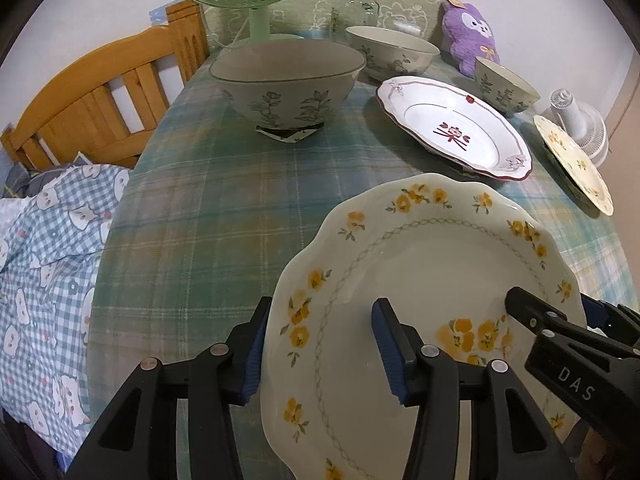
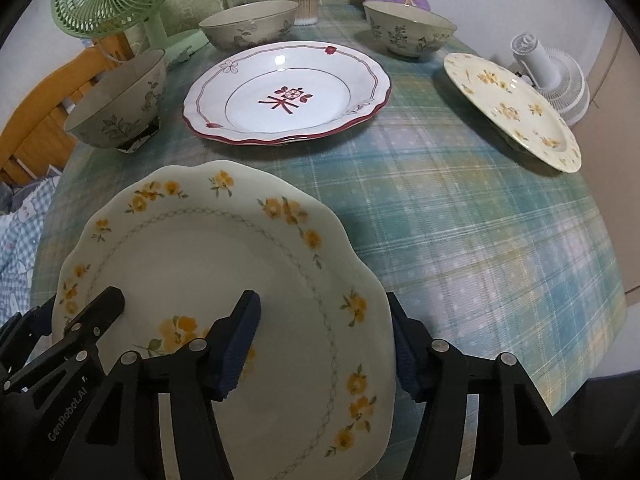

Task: Organize plates and bowls
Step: 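Lift the yellow-flowered plate and carry it toward the other yellow-flowered plate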

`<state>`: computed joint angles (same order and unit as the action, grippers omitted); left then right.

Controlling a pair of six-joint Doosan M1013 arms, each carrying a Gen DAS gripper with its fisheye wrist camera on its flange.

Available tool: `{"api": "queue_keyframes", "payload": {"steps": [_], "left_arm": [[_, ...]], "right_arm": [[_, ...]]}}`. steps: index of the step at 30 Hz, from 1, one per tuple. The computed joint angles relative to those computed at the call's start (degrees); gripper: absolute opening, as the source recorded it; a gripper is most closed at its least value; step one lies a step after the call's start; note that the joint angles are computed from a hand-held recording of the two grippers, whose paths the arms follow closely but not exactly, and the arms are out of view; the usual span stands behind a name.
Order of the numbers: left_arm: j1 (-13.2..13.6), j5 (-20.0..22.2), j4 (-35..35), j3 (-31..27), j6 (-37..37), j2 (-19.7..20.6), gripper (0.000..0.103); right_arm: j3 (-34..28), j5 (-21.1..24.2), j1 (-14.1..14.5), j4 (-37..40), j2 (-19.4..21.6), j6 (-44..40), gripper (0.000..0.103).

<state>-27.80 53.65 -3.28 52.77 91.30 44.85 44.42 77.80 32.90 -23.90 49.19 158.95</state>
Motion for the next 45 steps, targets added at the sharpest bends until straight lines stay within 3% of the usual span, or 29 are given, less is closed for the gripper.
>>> {"api": "queue_keyframes", "payload": {"steps": [8,19,33,45], "left_arm": [[0.3,3.6,-1.9,-2.5,1.3,1.1,0.049],[-1.9,5.2,-0.9,-3.9,0.1,0.8,0.049],[-7.7,7.1,2.8,-8.6,-8.1,3.3,0.049],[-10.7,12.8,7.2,-15.9,-15.9,8.0,0.051]], "right_arm": [[0.0,0.6,-0.5,2.7,-0.3,0.1,0.064],[5.1,0.9,-1.1,1.9,-4.3,0.5,0.064],[21.7,-7.9,-5.7,1.5,-14.3,-2.5,0.063],[28.2,-14.0,-9.3,5.4,-17.3,-8.1,0.063]]}}
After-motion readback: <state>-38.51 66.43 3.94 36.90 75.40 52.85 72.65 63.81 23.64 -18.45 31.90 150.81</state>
